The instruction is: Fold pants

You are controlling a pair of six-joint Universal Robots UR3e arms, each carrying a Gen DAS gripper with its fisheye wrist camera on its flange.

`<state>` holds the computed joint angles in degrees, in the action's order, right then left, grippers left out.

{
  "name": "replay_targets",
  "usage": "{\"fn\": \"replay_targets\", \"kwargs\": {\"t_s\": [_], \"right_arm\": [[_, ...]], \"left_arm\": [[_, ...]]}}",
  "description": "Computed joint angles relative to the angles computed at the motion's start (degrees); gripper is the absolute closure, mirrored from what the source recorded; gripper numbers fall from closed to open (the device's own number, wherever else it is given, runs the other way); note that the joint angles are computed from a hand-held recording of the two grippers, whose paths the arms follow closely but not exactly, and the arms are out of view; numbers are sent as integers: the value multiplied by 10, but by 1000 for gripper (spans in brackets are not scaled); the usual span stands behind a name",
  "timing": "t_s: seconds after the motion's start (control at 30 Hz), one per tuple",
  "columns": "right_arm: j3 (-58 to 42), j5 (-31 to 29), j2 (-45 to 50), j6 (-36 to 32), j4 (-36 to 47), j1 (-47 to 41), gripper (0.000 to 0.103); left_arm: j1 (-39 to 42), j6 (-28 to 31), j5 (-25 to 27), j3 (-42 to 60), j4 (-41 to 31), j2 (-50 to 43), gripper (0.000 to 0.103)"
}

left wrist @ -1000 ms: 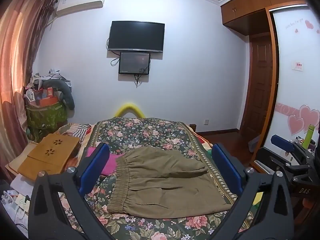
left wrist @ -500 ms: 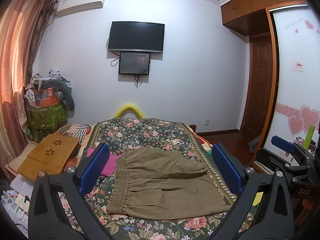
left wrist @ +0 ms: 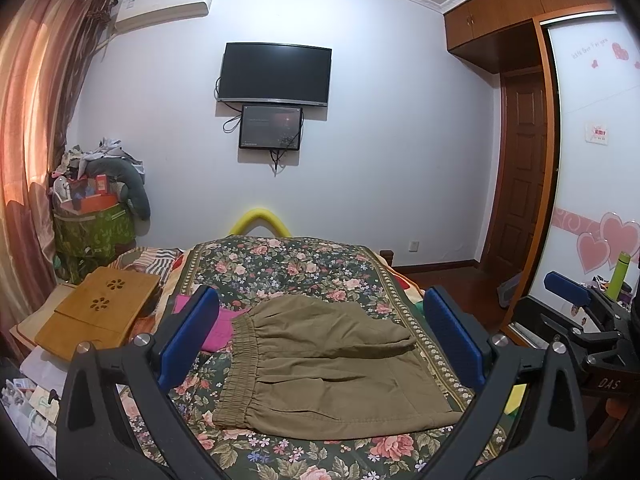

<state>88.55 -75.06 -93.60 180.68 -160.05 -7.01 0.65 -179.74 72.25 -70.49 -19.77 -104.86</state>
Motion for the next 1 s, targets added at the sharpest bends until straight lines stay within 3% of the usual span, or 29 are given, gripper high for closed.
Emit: {"fn": "replay_targets", "kwargs": {"t_s": [1.0], "right_arm": [[-4, -4, 3, 0, 5, 1, 0]], "left_arm": [[6, -5, -4, 18, -15, -8, 0]]}}
